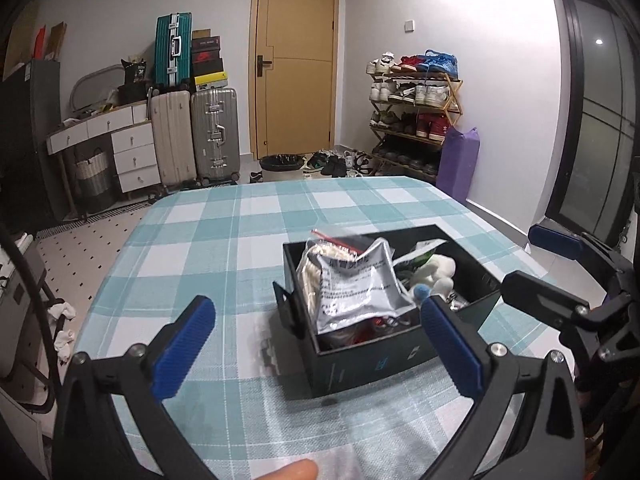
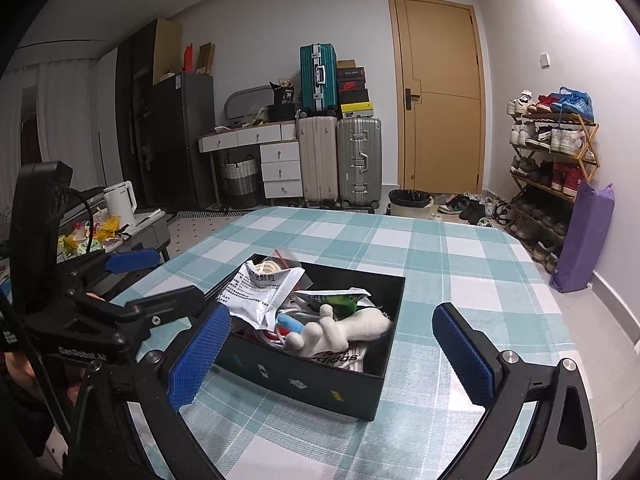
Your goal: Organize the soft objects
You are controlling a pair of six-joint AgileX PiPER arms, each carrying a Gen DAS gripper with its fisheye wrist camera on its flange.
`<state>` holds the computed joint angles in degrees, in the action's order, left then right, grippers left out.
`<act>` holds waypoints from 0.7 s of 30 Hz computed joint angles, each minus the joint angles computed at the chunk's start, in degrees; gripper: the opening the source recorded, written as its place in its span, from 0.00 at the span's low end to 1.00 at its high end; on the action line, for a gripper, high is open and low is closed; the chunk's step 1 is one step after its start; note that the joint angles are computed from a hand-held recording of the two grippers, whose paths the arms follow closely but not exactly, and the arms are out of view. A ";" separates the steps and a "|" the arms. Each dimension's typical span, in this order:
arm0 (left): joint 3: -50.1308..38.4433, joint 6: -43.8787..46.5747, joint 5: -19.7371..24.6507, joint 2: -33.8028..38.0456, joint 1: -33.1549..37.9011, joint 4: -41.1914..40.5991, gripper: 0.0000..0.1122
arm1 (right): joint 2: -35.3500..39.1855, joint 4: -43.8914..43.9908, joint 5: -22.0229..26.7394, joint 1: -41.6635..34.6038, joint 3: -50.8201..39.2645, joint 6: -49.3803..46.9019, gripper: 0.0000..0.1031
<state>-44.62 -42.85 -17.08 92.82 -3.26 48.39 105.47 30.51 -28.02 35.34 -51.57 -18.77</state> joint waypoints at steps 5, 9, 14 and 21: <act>1.09 6.15 -2.36 0.86 0.63 -5.68 0.92 | 0.94 -1.38 -1.90 0.53 0.58 2.20 1.00; 1.40 10.23 -3.02 1.36 0.55 -9.63 0.92 | 1.80 -0.68 -3.37 0.93 0.81 2.05 1.00; 1.91 14.45 -3.51 1.92 0.13 -13.62 0.92 | 2.34 -2.25 -4.46 0.69 1.23 3.69 1.00; 2.46 20.34 -4.21 3.14 -0.66 -19.11 0.92 | 3.01 -2.80 -5.37 0.59 1.54 4.65 1.00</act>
